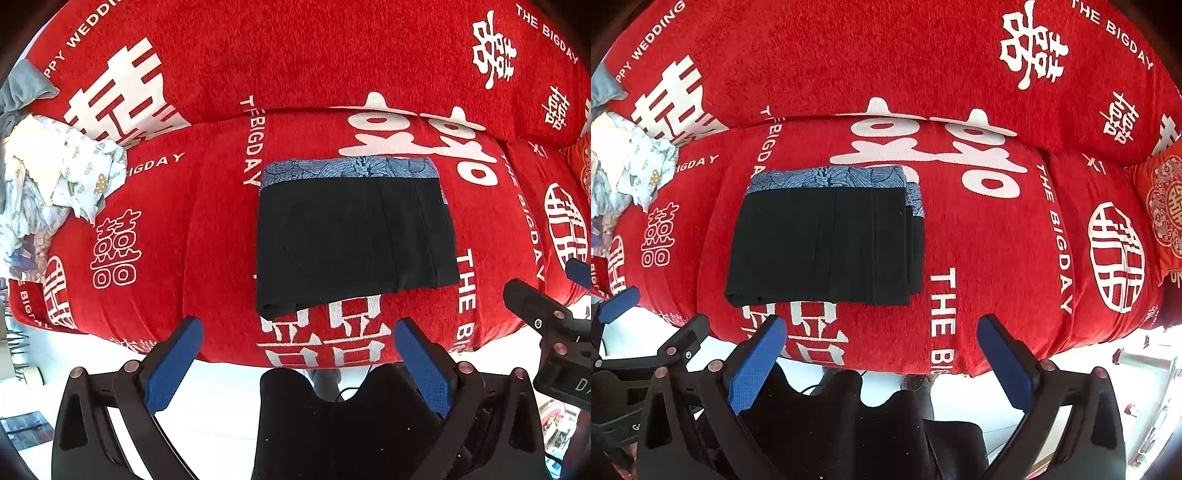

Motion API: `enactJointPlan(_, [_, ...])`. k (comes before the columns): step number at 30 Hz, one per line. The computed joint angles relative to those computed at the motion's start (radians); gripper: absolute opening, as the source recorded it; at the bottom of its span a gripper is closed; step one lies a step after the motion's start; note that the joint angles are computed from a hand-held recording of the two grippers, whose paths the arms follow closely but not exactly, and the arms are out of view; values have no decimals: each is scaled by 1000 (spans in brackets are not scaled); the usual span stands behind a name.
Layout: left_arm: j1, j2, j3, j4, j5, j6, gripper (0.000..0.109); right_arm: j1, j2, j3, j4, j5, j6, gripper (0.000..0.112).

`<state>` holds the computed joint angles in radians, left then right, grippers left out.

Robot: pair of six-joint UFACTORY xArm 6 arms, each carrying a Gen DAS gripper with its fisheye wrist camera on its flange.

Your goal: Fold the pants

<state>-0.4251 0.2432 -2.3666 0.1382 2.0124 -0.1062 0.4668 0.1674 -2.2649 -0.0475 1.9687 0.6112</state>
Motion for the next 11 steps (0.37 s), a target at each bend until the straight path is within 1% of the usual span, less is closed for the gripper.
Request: enactJointPlan(11, [16,-18,24,-25,-24,20,103,11,-24,31,-2,-7,33,103])
